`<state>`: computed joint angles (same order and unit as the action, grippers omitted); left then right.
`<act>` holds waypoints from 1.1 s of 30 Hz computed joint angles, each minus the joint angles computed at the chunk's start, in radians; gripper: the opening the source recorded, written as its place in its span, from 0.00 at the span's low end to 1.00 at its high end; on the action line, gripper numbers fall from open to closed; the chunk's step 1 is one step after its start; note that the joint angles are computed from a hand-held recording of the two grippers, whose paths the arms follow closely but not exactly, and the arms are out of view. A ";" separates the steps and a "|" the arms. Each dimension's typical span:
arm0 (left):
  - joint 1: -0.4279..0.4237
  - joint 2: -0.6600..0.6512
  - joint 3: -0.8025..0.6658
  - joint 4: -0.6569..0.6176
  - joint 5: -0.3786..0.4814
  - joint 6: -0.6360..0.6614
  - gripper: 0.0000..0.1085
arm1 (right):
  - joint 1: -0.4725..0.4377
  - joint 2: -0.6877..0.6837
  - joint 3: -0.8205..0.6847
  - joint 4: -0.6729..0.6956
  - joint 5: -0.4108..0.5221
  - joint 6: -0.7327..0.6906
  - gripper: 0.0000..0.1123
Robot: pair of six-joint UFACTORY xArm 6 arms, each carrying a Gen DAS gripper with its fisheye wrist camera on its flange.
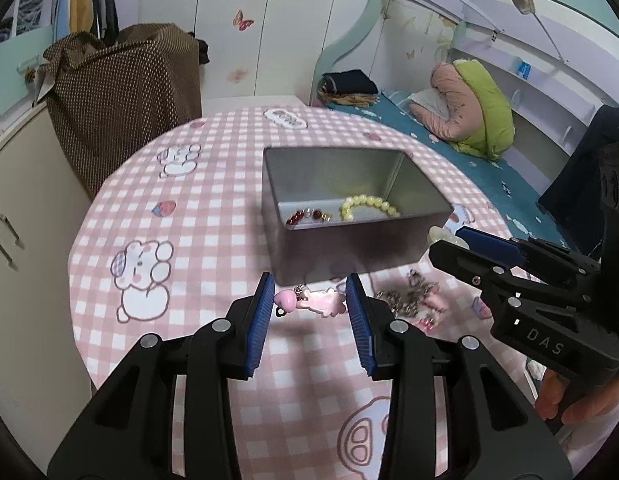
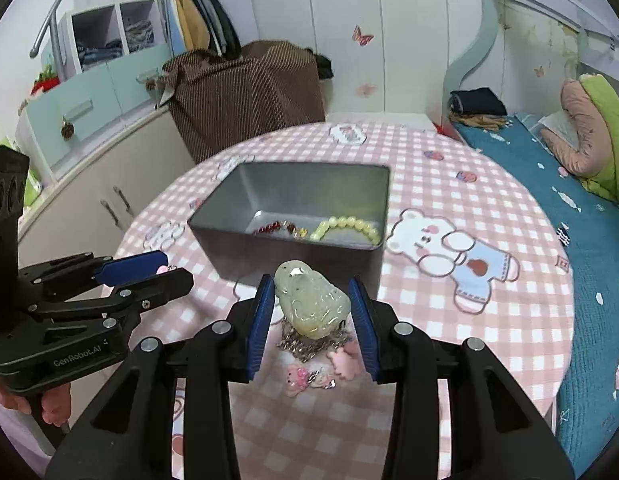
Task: Organize jewelry
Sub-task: 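Carry the pink charm and jade pendant over the grey tin and lower them, then open both grippers to drop the charm and pendant into the tin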
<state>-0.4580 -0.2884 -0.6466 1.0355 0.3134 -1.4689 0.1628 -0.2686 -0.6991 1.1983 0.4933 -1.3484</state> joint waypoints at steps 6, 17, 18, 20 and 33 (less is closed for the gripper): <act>0.004 0.016 -0.049 0.035 0.000 -0.016 0.35 | -0.010 0.010 -0.033 0.048 -0.009 -0.029 0.33; 0.033 0.106 -0.158 0.018 -0.008 0.030 0.35 | 0.005 0.098 -0.135 0.068 -0.021 -0.039 0.33; 0.038 0.119 -0.167 0.010 -0.012 0.037 0.35 | 0.007 0.106 -0.143 0.065 -0.019 -0.036 0.33; 0.050 0.133 -0.175 0.001 -0.023 0.047 0.35 | 0.012 0.124 -0.160 0.054 -0.018 -0.025 0.33; 0.098 0.237 -0.240 -0.115 -0.064 0.158 0.35 | 0.030 0.227 -0.246 -0.024 -0.013 0.048 0.33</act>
<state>-0.3604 -0.0515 -0.8864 0.9207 0.2492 -1.3104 0.1932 -0.0414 -0.9453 1.1746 0.4801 -1.3001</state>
